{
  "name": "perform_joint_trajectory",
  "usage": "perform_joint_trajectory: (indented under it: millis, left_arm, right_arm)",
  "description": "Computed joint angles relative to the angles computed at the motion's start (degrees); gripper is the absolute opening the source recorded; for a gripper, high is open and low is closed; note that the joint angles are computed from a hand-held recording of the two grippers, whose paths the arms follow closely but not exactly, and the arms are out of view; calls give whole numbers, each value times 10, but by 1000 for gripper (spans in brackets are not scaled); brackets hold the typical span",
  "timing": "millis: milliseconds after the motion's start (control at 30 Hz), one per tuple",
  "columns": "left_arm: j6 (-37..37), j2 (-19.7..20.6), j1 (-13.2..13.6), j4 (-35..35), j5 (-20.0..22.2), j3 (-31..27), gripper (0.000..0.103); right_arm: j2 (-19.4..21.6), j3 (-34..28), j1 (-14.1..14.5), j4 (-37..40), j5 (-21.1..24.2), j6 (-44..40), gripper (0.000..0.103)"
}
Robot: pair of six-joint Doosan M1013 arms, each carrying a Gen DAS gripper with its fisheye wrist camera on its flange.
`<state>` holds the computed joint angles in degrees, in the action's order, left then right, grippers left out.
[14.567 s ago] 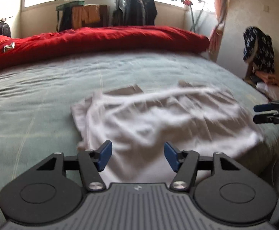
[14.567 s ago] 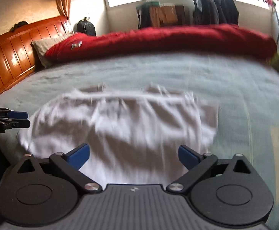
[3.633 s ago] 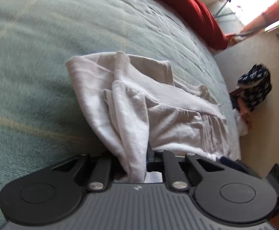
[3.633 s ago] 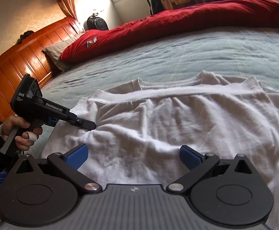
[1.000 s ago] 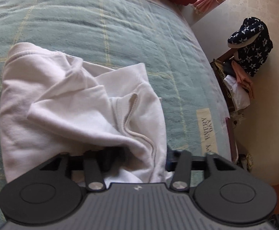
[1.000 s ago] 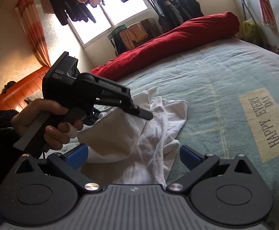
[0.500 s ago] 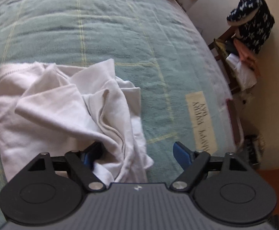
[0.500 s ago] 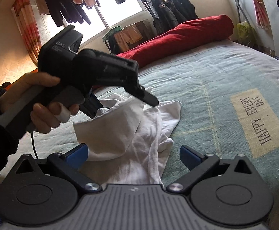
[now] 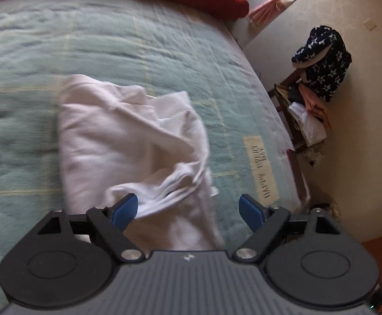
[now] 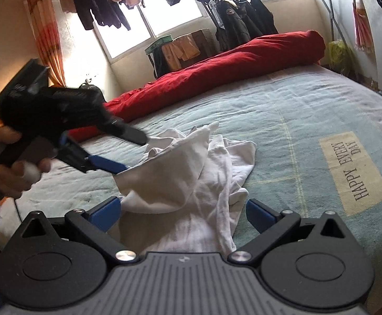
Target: Fold clothes
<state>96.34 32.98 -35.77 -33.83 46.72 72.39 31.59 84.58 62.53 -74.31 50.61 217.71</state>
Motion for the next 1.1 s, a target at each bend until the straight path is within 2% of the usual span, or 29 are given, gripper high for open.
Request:
perform_joint_trajectory:
  millis: [167, 367, 400, 500, 567, 633, 733, 900, 1100]
  left_arm:
    - [35, -41, 8, 12, -72, 81, 84]
    - [108, -74, 30, -52, -142, 160, 85]
    - [109, -77, 31, -45, -149, 167, 85]
    - [58, -79, 24, 49, -164, 178, 85]
    - [21, -77, 20, 104, -168, 180, 85]
    - [-4, -73, 20, 137, -167, 179, 85]
    - [-9, -67, 29, 125, -161, 176, 85]
    - [-33, -61, 33, 146, -157, 171, 85]
    - [-32, -50, 30, 141, -145, 158, 85]
  right_arm:
    - [12, -37, 5, 53, 39, -79, 103]
    - [46, -127, -13, 118, 76, -268, 103]
    - [52, -142, -17, 123, 77, -295, 103]
    - [74, -196, -37, 162, 68, -390, 103]
    - [95, -242, -51, 197, 84, -469, 103]
    - [121, -295, -65, 242, 113, -554, 103]
    - [156, -359, -80, 290, 175, -622, 103]
    - [154, -344, -91, 332, 206, -650, 103]
    - [98, -238, -94, 326, 186, -584, 103]
